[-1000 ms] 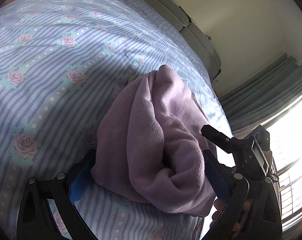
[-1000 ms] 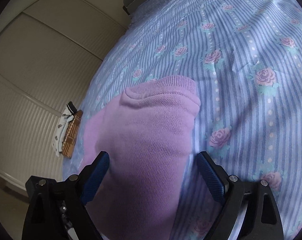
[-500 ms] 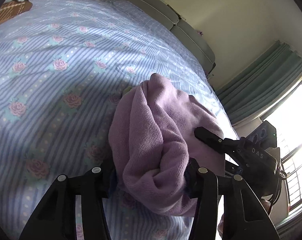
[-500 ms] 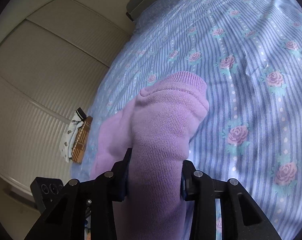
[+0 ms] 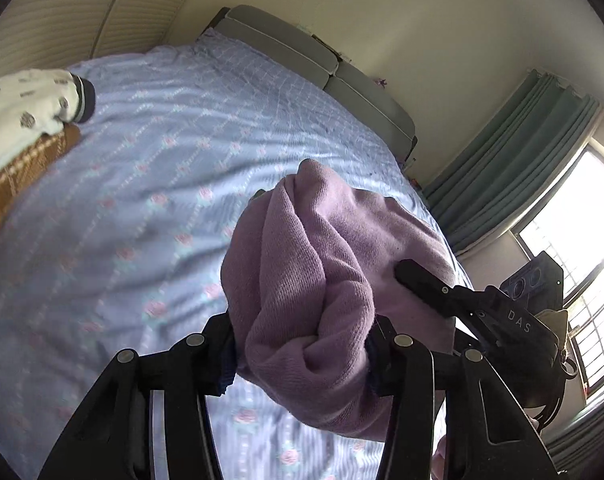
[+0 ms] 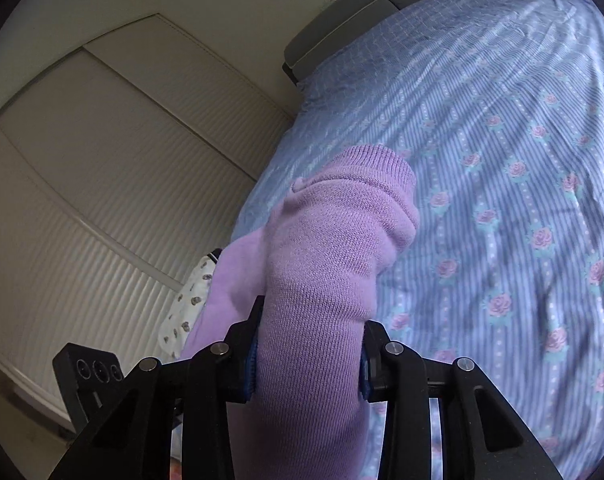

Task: Fold small clothes
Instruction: 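Carry the bundle with both grippers onto the folded clothes stack and release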

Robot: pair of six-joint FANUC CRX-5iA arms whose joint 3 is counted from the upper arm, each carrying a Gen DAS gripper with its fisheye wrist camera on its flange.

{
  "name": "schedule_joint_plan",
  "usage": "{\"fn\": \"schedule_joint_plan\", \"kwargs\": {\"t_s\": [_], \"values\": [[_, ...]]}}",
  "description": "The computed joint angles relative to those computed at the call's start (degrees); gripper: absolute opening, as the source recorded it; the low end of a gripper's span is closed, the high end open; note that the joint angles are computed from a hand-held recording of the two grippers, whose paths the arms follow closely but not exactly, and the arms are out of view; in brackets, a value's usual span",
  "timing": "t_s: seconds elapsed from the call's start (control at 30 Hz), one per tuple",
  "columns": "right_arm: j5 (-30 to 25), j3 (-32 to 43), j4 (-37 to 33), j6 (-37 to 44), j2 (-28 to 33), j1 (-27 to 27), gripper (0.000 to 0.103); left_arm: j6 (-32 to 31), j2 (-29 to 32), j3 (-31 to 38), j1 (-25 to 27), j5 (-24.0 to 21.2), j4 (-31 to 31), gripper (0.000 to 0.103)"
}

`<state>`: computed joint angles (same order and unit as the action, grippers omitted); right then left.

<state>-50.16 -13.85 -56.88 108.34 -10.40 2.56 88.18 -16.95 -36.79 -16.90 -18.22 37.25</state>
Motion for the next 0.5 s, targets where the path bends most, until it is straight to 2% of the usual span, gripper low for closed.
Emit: {"fn": "schedule_joint_plan", "kwargs": {"t_s": [0.13,0.23,0.4,0.5], "values": [[7.5,1.5,1.5,-6.1,0.1,10.3,0.038,-10.7,-6.7,-1.9,11.3,-8.2,5.8,0.048],[13.9,4.2,4.3,-11.5,2.3,18.8,0.038,-17.0,-9.3,-1.0,21.1,-14.8,7.7,0.048],[20.0,13.1,7.9,-18.5,11.1,29.2,0.038,-29.3,-7.7,2.0,37.4,-25.2,12.9,0.049],[22.2,18.7,10.4,-22.8,17.0,33.7,0.038,-33.6,-4.8,4.4,44.0,-28.2,13.4,0.049]]}}
